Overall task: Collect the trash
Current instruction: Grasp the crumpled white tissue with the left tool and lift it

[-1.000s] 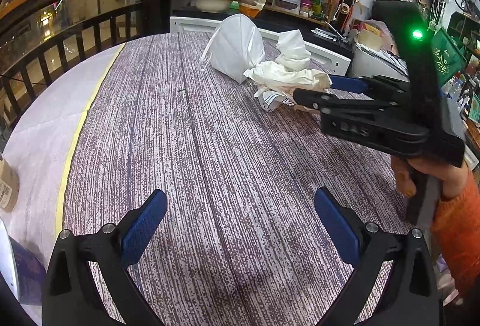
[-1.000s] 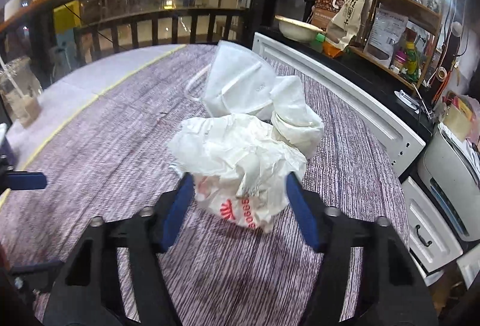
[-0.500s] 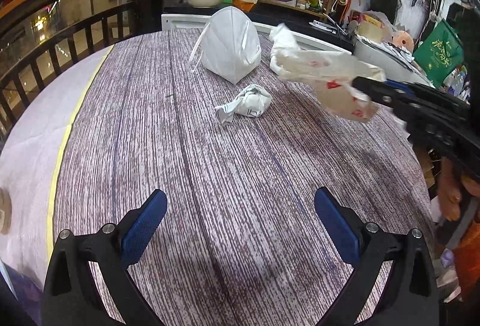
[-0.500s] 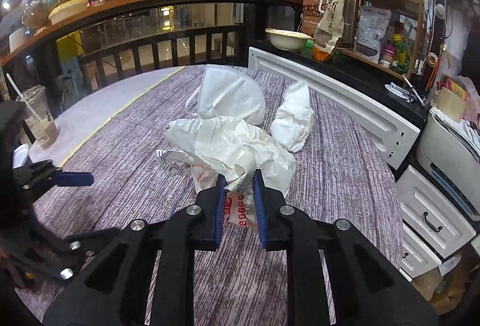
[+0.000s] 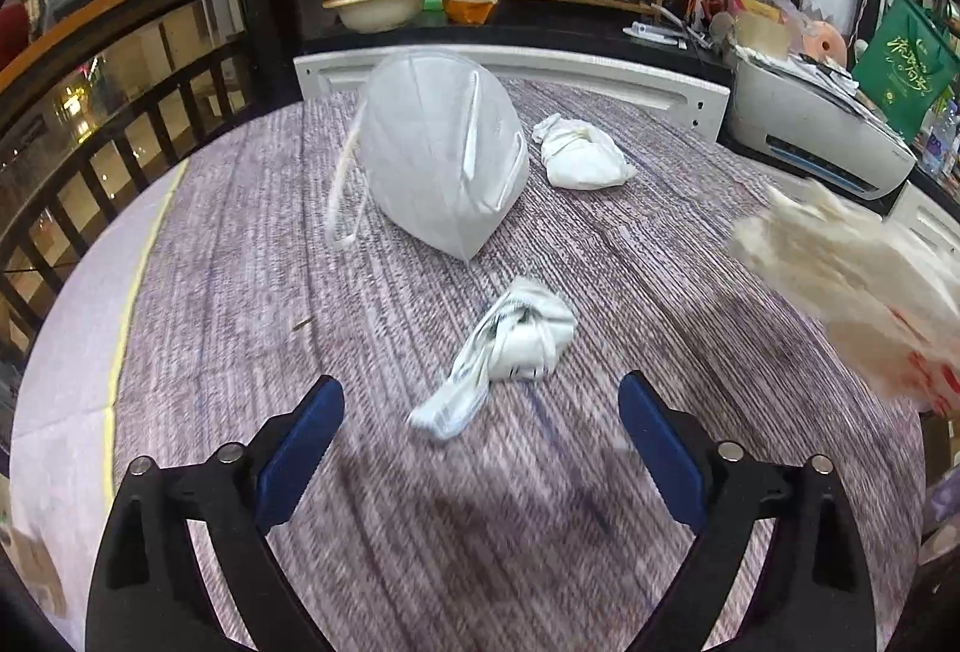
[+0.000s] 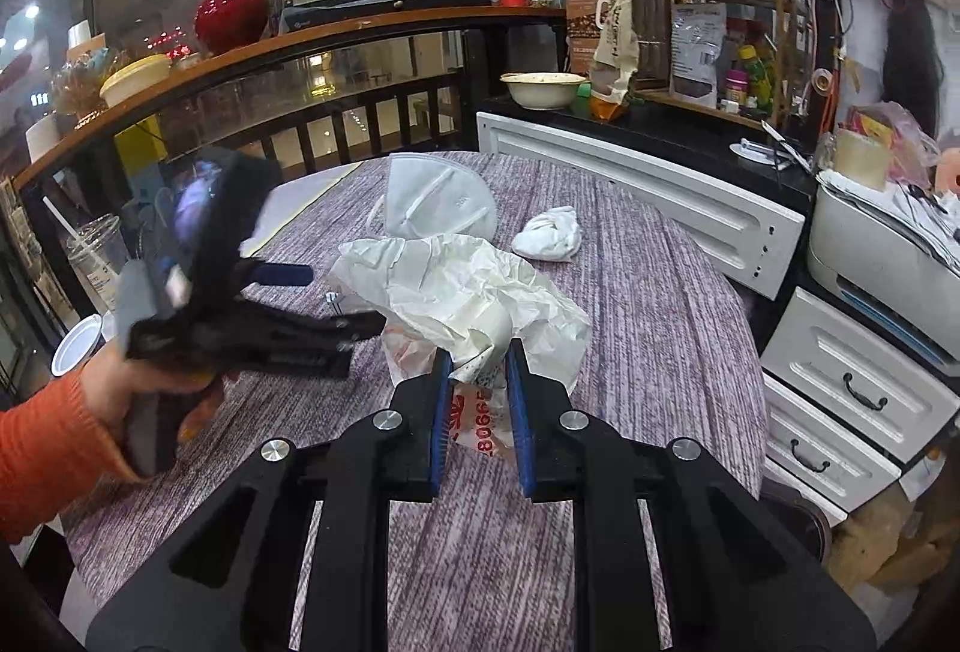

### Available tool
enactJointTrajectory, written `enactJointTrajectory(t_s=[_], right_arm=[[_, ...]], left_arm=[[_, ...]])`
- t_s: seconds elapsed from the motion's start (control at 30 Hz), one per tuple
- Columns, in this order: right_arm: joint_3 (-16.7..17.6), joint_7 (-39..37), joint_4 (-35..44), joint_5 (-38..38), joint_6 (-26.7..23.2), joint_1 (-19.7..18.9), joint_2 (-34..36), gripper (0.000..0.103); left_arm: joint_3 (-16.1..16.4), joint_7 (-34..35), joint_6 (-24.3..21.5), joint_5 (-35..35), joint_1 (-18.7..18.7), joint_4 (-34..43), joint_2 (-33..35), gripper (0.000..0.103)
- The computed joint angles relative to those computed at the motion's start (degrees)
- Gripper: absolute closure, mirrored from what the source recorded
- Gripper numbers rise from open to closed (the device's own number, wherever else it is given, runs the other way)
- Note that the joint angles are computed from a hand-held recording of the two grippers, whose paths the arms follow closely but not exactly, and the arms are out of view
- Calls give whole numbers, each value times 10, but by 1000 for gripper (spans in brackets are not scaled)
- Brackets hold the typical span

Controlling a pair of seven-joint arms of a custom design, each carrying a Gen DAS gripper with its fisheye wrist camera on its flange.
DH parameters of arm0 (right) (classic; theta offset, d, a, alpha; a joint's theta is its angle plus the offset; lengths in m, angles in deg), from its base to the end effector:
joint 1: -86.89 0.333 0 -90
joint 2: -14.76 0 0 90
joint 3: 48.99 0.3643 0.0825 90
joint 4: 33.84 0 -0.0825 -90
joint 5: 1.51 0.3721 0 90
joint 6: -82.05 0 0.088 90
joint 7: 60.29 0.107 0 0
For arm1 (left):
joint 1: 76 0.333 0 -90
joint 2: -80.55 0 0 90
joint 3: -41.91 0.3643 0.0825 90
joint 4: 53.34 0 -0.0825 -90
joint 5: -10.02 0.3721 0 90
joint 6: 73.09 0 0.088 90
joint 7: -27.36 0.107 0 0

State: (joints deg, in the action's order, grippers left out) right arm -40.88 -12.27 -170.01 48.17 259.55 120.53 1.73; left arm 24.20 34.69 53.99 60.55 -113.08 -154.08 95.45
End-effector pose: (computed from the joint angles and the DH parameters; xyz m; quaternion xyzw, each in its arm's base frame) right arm 0.3948 0.2745 0.5576 -0.7894 0.4038 -0.1605 0.4336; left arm 0.4142 -0.5090 0.5057 -0.6738 0.6528 -0.2268 0.2616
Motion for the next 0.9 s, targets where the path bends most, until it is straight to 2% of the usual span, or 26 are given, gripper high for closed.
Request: enactJointTrajectory(t_s=[0.07,0.2,0.33,0.43,0.57,0.67,0.9], right_arm=[[6,16,-10,-13,2,-13,-7,85],[-8,14,-26,-4,8,-8,-18,85],[-23,11,-38,15,14,-2,-27,85],[-35,4,-46,35,20,6,-32,85],[-41,-2,-56,54,23,10,-39,85],[-57,-18,-64,81,28,26,-46,85],[-92,-69,-86,159,45,65,-72,85]], left_arm=[[1,12,3,-10,5,14,12,20],[6,35,-18,-13,-3,44,35,32],[10,26,3,-35,3,42,41,56],[13,15,5,-37,1,40,38,64],[14,-17,13,-21,-5,27,25,66],[10,-44,21,-3,-11,14,11,66],[-9,-91,0,57,-49,12,-2,66]])
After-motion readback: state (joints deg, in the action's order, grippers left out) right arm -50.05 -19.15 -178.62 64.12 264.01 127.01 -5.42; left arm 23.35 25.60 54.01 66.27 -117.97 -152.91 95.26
